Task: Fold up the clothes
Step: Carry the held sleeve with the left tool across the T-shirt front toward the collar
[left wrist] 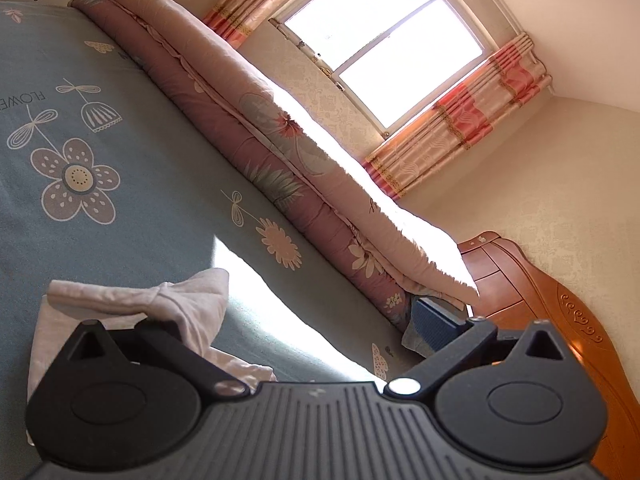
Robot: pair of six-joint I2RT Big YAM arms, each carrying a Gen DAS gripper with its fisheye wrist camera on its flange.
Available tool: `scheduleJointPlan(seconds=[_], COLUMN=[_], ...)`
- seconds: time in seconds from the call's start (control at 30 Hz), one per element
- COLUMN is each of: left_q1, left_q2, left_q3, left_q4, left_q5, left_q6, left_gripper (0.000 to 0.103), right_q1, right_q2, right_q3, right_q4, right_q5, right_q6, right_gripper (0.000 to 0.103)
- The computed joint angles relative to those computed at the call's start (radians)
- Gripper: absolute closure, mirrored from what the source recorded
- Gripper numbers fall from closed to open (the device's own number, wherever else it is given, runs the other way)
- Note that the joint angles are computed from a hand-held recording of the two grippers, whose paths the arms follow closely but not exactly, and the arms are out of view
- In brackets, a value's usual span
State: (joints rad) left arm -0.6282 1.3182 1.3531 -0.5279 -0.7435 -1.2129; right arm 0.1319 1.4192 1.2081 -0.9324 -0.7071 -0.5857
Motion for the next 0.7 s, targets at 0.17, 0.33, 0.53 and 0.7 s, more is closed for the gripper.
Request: scheduleJointPlan(seconds=[0.17, 0.33, 0.53, 0.7], left_q1=[0.030, 0.049, 0.047, 0.048], left_q2=[0.124, 0.239, 0.352, 0.424], left_q3=[0.135, 0.267, 0.411, 0.515], left_q4=[-0.089, -0.197, -0.282, -0.307], left_q5=[0.120, 0.247, 0.305, 0.340], left_q6=[0.005, -0.003, 0.049, 0.091], left_gripper=[0.001, 0.001, 0.001, 0.001], right_q1=[0.006, -0.005, -0.028, -0.034], right_q2=[-0.002, -0.005, -0.011, -0.012], right_q3=[0.002, 0.011, 0.020, 0.024], right_q4=[0.005, 0.003, 0.024, 0.029], right_q5=[0.078, 0.095, 0.084, 0.089], right_q6=[0.006, 0.010, 0.043, 0.052], right_gripper=[0.000, 0.000, 0.000, 0.000])
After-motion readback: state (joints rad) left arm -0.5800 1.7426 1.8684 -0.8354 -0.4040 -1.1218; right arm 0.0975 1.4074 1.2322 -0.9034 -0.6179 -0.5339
